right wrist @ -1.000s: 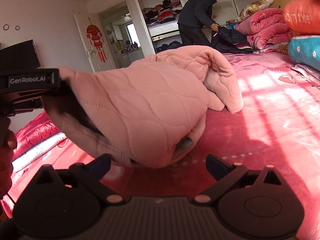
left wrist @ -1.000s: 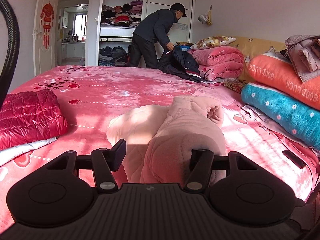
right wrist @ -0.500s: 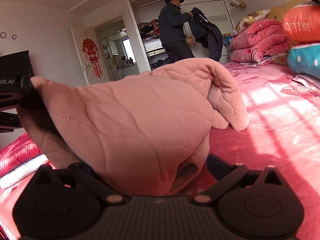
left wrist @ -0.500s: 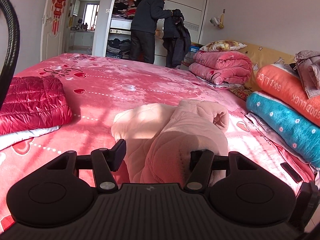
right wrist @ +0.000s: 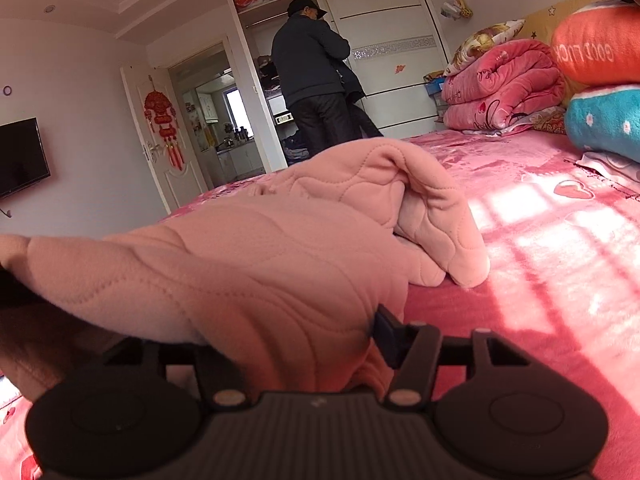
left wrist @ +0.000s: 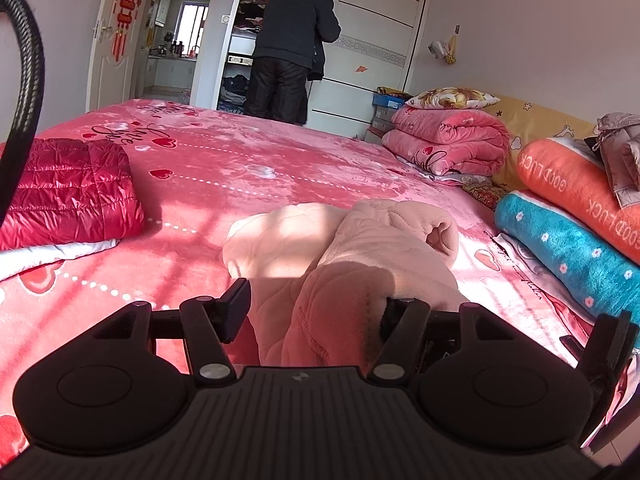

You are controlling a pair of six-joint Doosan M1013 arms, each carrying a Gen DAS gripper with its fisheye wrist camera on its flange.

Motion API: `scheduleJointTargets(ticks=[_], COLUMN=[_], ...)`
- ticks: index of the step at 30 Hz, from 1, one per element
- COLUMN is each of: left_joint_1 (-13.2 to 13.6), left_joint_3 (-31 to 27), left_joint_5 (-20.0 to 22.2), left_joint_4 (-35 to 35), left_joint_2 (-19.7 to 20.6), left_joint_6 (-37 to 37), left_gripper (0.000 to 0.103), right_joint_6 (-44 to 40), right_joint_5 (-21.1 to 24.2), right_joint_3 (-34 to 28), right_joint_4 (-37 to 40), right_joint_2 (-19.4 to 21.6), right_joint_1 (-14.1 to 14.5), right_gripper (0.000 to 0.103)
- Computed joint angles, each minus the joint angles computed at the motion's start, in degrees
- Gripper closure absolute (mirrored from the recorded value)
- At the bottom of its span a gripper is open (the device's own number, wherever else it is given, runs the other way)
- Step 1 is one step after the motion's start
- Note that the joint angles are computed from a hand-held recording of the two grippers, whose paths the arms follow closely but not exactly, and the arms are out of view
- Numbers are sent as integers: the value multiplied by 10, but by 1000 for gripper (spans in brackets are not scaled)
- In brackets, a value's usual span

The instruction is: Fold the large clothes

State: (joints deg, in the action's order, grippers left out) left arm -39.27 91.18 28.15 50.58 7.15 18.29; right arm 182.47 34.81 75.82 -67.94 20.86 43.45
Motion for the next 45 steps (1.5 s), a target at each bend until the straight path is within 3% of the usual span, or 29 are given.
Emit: scheduleJointTargets(ticks=[4,7,12,16,19,24,27,29,36,42,45], left_joint_1=[-4,-8,-9,-10,-10,-21,-21,-19,-22,-16,-20], left_joint_3=[3,6,5,7,6,6,5,3,-1,-2,8], left_joint_5=[-10,-21,-44,-63,-82,-94,-114,-132,-152,-126,-102], left_joint_4=[36,85,122,155,147,206,206,153,-106,-215,-223], left_joint_2=[-4,-11,-25,-34,-39,-44,-45,-43,-25,-15,-14], left_joint_6=[-34,-80,-118,-145,-127,-155,-154,-101,207,323,360], left_gripper=[28,28,28,27,23,23,21,19,16,15,11], right_joint_6=[-7,11,66,65,62,69,56,47,61,80,96], right_joint_5=[-1,19,59,72,86,113,134,158,198,204,191], right_joint_3=[-1,0,-2,-12,-15,-5,0,5,26,51,68], right_joint_4=[-16,-92,-238,-296,-319,-352,-360,-357,-240,-166,-146], right_joint_2=[-12,-20,-36,-44,-50,-64,-70,-71,-78,-88,-97], right_joint_1=[-3,5,20,27,32,37,41,43,17,-8,-18], right_gripper=[75,89,93,93,93,94,94,94,94,94,93])
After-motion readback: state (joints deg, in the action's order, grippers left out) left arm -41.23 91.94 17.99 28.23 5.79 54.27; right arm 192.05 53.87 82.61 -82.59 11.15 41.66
